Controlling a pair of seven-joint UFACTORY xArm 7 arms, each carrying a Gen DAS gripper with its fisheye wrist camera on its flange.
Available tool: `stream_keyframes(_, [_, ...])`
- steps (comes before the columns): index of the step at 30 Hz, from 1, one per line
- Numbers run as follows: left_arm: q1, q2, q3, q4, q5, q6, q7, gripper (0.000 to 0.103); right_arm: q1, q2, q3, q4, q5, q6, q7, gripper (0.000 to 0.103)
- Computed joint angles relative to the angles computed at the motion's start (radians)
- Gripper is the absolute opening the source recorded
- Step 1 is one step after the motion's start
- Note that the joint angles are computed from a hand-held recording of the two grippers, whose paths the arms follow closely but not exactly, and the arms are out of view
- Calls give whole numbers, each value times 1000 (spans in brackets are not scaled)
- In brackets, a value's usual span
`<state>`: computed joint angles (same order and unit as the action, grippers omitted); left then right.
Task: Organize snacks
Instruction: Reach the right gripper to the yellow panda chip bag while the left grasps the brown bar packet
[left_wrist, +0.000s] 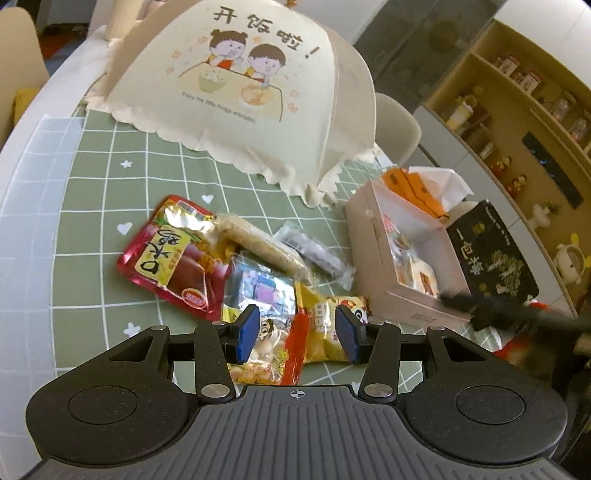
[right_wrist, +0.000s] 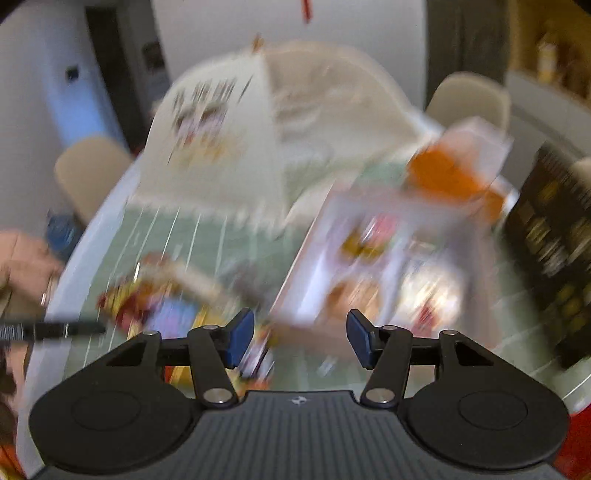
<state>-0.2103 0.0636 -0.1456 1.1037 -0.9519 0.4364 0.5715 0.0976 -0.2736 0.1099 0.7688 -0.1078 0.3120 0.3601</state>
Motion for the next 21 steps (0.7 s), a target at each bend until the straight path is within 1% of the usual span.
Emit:
stream_keyframes(2, [1, 15, -1, 19, 3, 17, 13, 50, 13, 33, 20, 6, -2, 25, 17, 56])
stream_keyframes(5, [0, 21, -5, 24, 31, 9, -3, 50, 59, 64, 24, 30, 13, -11, -20, 56])
stream_keyframes(7, [2, 15, -4, 12, 48, -3, -18, 50, 64, 110, 38, 103, -20, 0, -25, 56])
stream_keyframes(8, [2, 9, -3, 0, 54, -14, -22, 50, 58, 142, 45, 151, -58, 13, -15, 56])
stream_keyframes(9, [4, 0, -1, -16, 55, -24, -26, 50, 53, 179, 52, 204, -105, 34, 8, 56])
stream_keyframes(10, [6, -9, 2, -32, 51, -26, -28, 50, 59, 231, 49, 273, -127, 73, 9, 56])
stream_keyframes(11, [10, -16, 6, -46, 41, -19, -29, 50, 70, 293, 38, 353, -109, 112, -24, 53])
stream_keyframes(12, [12, -20, 10, -56, 28, -10, -31, 50, 81, 352, 29, 419, -85, 139, -56, 46])
stream_keyframes(13, [15, -23, 14, -65, 17, 4, -33, 50, 87, 421, 24, 493, -42, 164, -99, 26])
stream_keyframes(14, [17, -29, 18, -78, 11, 16, -37, 50, 92, 482, 20, 565, -6, 199, -128, 18])
stream_keyframes(15, [18, -36, 22, -90, 14, 22, -43, 50, 97, 543, 12, 634, 0, 227, -131, 17])
stream_keyframes(16, [18, -42, 25, -100, 19, 28, -46, 50, 128, 590, -18, 682, -36, 239, -102, 17])
stream_keyframes(17, [18, -50, 29, -110, 25, 38, -46, 49, 184, 648, -79, 748, -113, 267, -49, 17])
stream_keyframes(18, [19, -59, 33, -120, 32, 50, -44, 49, 210, 695, -103, 804, -190, 307, -2, 16])
stream_keyframes(19, [19, -66, 38, -127, 37, 60, -40, 49, 239, 748, -133, 869, -250, 356, 21, 16])
stream_keyframes(21, [21, -75, 47, -138, 49, 84, -26, 49, 259, 797, -151, 922, -301, 412, 18, 16])
